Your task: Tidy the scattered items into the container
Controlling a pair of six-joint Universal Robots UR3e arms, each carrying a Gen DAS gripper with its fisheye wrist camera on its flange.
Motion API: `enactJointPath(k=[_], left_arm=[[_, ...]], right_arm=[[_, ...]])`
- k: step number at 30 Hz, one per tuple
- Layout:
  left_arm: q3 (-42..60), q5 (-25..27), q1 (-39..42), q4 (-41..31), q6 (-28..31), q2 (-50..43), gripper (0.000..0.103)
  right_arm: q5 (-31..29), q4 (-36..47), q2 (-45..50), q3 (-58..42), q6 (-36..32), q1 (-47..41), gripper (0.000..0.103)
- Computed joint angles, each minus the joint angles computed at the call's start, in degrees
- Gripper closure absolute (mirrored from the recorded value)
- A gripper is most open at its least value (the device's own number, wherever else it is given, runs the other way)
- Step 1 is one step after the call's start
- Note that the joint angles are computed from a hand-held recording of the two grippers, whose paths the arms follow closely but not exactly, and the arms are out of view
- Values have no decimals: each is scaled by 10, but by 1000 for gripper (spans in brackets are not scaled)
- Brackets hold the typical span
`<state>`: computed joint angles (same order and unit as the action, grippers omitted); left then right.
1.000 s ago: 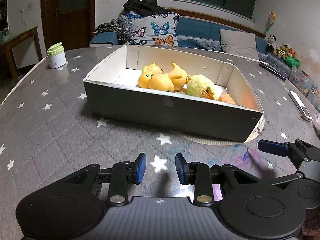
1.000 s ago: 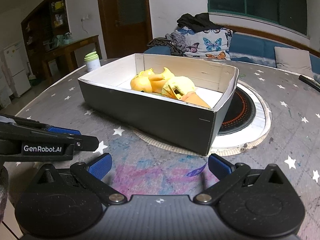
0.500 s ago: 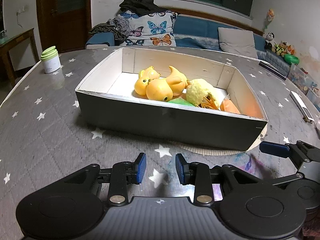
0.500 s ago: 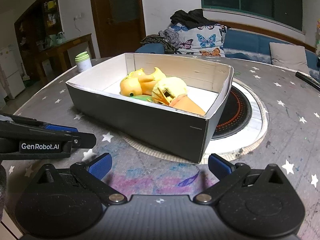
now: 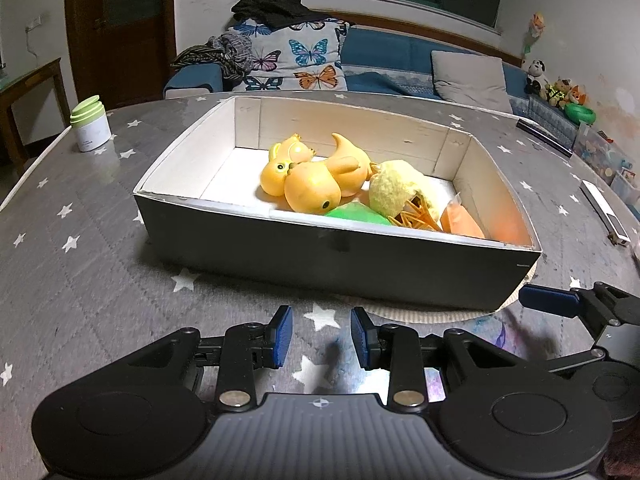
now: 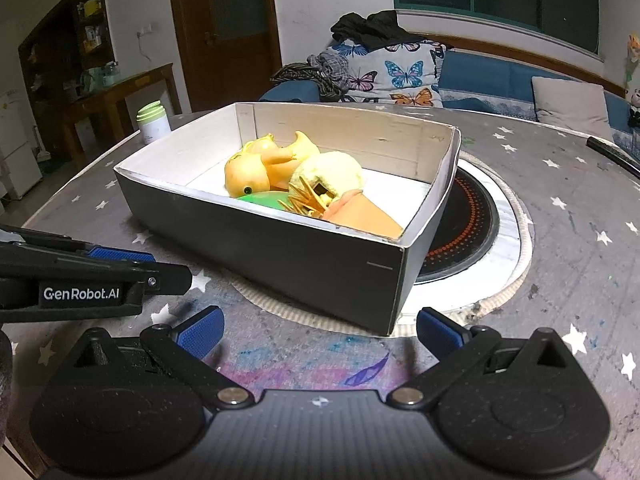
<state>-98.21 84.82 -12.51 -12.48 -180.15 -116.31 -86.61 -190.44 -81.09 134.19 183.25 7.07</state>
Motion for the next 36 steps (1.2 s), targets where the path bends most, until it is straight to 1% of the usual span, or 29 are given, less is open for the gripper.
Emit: enactJointPath(k=[13,30,36], left_arm=[[21,-11,5,-10,2,-16,69],[16,-23,7,13,-3,-17,69],[18,-16,4,15,-4,-18,69]], right_arm=[[1,9,16,-19,1,-1,0],[9,6,22,-22,-1,-7,0],[10,6,22,-22,-2,-7,0]])
